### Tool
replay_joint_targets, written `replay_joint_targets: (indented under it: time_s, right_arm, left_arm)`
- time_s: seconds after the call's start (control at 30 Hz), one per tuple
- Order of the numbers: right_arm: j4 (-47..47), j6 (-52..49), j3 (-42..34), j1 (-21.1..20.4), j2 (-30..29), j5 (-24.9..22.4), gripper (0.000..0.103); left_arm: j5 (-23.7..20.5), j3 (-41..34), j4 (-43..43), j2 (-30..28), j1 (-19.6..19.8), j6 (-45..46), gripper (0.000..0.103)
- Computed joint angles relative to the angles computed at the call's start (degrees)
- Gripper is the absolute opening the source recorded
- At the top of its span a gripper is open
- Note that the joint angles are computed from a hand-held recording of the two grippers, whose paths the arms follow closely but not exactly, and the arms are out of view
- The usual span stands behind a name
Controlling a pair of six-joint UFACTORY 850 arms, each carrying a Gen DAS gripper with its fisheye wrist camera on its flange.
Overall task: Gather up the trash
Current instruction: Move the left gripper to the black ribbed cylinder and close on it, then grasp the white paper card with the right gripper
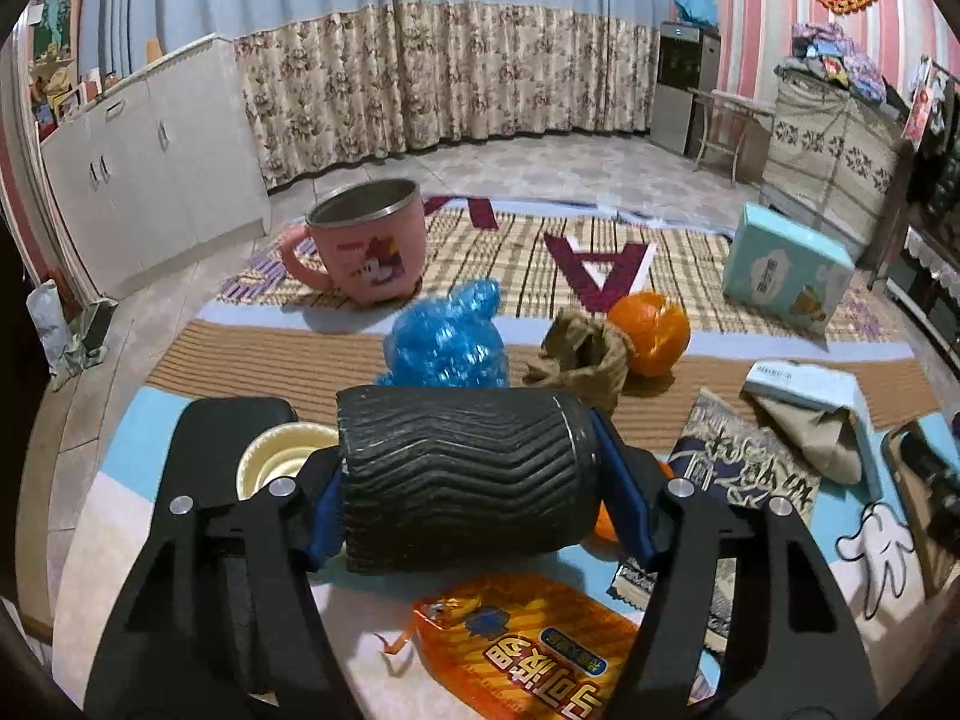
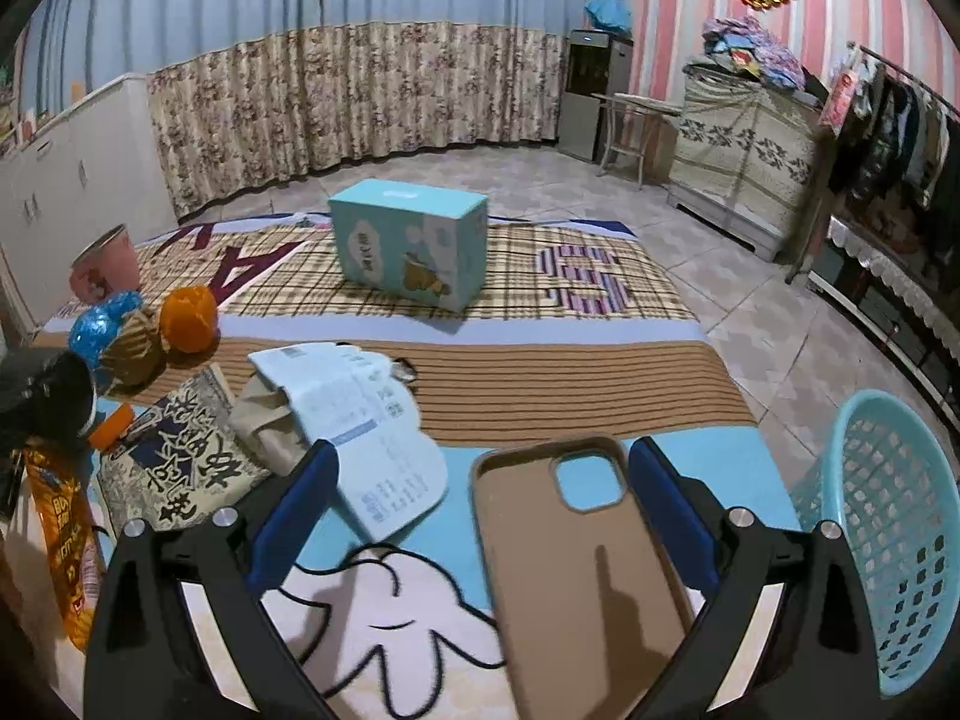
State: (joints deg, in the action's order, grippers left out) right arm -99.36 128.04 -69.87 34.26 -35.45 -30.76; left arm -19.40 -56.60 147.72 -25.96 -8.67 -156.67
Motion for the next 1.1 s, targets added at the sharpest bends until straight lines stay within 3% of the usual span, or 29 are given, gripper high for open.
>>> replay_joint_targets:
  time_s: [0.33, 0.53, 0.6, 0.67, 1.1]
  right_arm:
    - [6.3, -11.0, -6.0, 1.1, -4.5, 0.1, 0.094]
    - [7.4, -12.0, -7.3, 0.4, -5.4, 2.3, 0.063]
    - [5.9, -10.6, -6.8, -0.1, -5.1, 3.8, 0.042]
    - [2.8, -7.1, -5.9, -0.6, -4.5, 5.2, 0.035]
    - [-5.1, -1.3, -4.0, -0.9, -3.3, 3.5, 0.013]
  left_arm:
    - [-0.6, 0.7, 0.8, 1.6, 0.5, -1.3, 0.068]
    - [-1.8, 1.8, 2.9, 3.0, 0.3, -2.9, 0.068]
    - [-1.9, 1.9, 3.0, 3.1, 0.2, -2.9, 0.068]
    - [-1.9, 1.9, 3.0, 3.1, 0.2, -3.1, 0.068]
    - [-2.1, 2.1, 2.5, 3.3, 0.6, -3.7, 0.068]
